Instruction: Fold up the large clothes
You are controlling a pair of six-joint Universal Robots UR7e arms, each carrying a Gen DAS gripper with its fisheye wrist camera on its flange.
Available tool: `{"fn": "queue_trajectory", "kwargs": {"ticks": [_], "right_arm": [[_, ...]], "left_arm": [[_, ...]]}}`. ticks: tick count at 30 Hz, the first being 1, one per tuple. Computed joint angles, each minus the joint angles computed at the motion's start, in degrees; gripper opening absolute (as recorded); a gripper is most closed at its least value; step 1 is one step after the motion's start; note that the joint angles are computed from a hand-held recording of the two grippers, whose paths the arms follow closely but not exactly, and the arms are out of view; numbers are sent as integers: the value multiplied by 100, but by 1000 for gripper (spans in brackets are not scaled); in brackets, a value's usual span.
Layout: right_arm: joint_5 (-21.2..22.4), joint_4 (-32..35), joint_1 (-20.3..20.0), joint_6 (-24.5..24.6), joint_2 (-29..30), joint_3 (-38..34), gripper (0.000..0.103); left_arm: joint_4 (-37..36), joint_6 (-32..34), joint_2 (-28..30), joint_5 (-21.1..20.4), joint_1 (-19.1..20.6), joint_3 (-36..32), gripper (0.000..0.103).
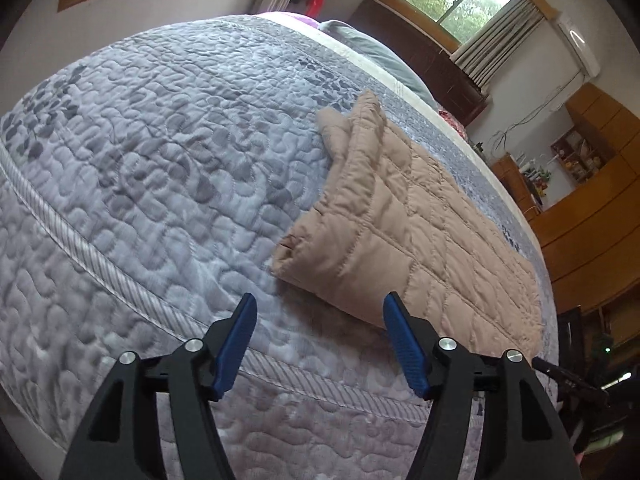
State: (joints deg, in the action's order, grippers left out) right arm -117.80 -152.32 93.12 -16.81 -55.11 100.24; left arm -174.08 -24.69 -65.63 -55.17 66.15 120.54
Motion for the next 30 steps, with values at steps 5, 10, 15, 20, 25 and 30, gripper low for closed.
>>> {"fn": "queue_trajectory", "kwargs": {"ticks": [5, 10, 15, 20, 25, 30], "right_arm": [[423, -31, -295, 105, 18, 53, 11], [714, -51, -414, 161, -78, 129, 8], [668, 1, -397, 175, -69, 96, 8], [653, 117, -399, 228, -49, 20, 8], [623, 208, -381, 300, -21, -46, 8], [629, 289, -390, 332, 5, -114, 8]], "left_arm": [[-413, -150, 298, -116, 76, -53, 67], [-825, -267, 588, -440, 306, -203, 67], [-1312, -527, 788, -923, 612, -394, 66], [-1453, -464, 902, -1093, 694, -570, 27], [-1784, -433, 909, -1204, 718, -494, 14], [-1619, -562, 1076, -1507, 1013, -652, 14]]}}
